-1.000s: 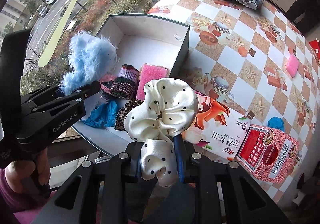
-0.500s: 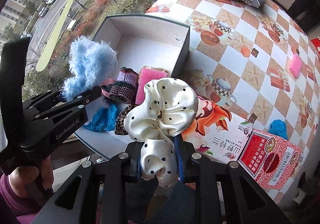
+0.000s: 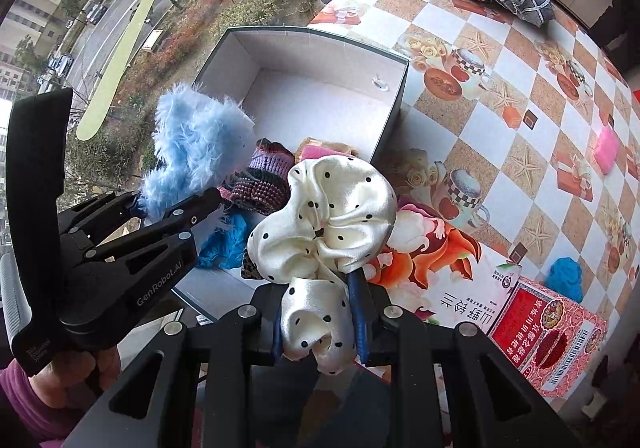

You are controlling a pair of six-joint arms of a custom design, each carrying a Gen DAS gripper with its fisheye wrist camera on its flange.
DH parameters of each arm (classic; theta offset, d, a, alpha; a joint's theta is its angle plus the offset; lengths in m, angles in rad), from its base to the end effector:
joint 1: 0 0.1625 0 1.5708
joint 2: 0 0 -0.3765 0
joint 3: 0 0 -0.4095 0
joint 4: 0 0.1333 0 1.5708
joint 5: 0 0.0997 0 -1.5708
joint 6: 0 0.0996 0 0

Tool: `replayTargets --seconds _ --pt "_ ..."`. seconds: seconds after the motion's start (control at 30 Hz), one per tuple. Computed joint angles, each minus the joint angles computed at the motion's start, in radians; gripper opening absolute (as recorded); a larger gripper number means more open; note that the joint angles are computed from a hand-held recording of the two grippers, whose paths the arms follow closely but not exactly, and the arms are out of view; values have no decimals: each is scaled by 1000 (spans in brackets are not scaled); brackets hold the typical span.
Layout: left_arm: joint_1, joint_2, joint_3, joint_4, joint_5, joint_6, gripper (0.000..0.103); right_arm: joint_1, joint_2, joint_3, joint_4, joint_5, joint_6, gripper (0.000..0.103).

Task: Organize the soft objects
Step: 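Hold the fluffy blue item and scrunchie above the white box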

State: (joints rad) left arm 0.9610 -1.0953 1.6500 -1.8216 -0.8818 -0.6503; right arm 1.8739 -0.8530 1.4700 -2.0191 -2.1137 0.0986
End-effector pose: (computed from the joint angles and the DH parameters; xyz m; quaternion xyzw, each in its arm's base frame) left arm -0.1782 -0.5984 0.1784 0.0323 0.9312 -0.0816 0.3537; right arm 0.2768 -0.6108 0.1084 0.1205 -0.9526 -0.0262 0.2780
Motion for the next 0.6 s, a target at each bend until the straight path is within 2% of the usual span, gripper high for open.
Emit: replayTargets --seconds 0.6 --pt "-5 -3 2 5 7 -20 35 2 14 -16 -15 9 -24 26"
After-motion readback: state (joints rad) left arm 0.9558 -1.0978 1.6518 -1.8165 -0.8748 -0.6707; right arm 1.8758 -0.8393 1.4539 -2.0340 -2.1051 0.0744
